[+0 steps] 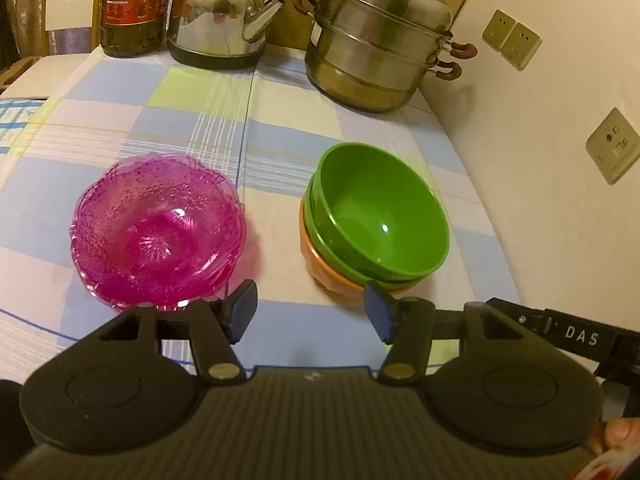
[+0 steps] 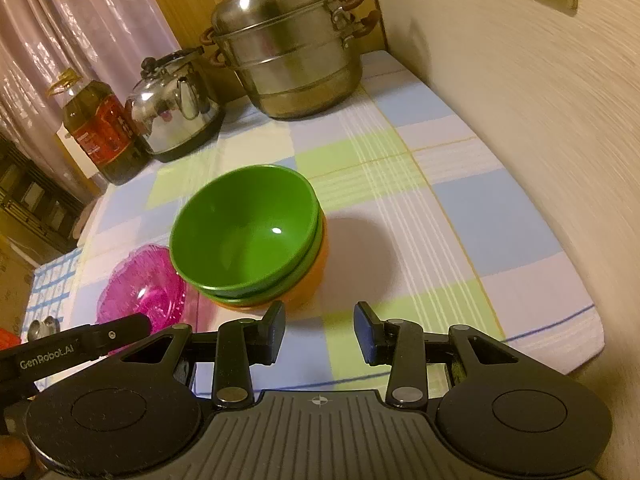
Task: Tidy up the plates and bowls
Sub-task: 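Close both grippers on the rim of the stacked bowls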
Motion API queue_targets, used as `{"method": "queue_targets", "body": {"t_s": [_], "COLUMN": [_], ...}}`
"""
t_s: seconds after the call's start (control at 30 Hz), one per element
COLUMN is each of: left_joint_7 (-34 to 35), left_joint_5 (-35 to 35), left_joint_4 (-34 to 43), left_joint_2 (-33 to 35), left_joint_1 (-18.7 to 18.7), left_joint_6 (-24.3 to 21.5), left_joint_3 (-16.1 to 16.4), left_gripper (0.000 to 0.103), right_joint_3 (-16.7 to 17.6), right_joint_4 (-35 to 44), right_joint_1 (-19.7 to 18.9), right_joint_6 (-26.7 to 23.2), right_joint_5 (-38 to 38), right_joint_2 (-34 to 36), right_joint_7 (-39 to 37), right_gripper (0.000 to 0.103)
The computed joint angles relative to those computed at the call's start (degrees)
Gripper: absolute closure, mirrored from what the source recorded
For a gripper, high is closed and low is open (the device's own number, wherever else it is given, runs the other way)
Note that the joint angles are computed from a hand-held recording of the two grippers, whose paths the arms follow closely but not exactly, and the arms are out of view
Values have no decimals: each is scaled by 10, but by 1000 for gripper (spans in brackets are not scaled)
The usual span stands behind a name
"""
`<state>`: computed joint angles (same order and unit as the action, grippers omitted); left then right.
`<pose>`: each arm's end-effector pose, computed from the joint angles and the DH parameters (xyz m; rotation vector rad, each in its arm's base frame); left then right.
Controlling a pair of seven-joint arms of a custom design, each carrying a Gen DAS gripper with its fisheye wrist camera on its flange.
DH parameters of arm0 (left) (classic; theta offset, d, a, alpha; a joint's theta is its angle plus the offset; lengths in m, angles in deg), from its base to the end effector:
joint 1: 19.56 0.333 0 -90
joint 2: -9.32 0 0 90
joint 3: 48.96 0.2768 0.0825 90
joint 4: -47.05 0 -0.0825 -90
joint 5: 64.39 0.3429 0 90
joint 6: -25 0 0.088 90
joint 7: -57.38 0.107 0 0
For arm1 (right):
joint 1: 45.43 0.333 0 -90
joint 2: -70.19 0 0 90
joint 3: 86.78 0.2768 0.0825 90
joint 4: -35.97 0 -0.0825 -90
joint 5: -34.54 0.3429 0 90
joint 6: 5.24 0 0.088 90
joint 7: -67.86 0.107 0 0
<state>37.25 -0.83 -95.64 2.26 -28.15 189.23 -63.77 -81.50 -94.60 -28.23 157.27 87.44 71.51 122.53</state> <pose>0.3963 -0.2255 0.3536 -2.2778 1.3605 -0.8155 0.4924 0.1589 0.3777 -1.8917 1.5625 -0.0874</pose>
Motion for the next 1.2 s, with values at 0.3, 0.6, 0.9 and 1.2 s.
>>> {"method": "queue_targets", "body": {"t_s": [0.3, 0.6, 0.9, 1.2], "left_joint_7": [42, 156, 323, 441], "left_joint_5": [-20, -130, -311, -432], "left_joint_4": [43, 84, 101, 114], "left_joint_2": [49, 130, 191, 222], "left_joint_1": [14, 22, 41, 70], "left_joint_6": [45, 122, 154, 147], "left_joint_3": [28, 64, 49, 9], "left_gripper": [48, 52, 57, 59], "right_joint_3": [3, 12, 24, 30], "right_joint_4": [57, 148, 235, 286], "right_joint_1": [-9, -25, -42, -46], "right_joint_6": [-11, -38, -84, -107], "right_joint_5": [-20, -75, -123, -156], "right_joint_2": [44, 124, 205, 254], "right_joint_7": [16, 69, 118, 146], "right_gripper": [65, 65, 65, 65]}}
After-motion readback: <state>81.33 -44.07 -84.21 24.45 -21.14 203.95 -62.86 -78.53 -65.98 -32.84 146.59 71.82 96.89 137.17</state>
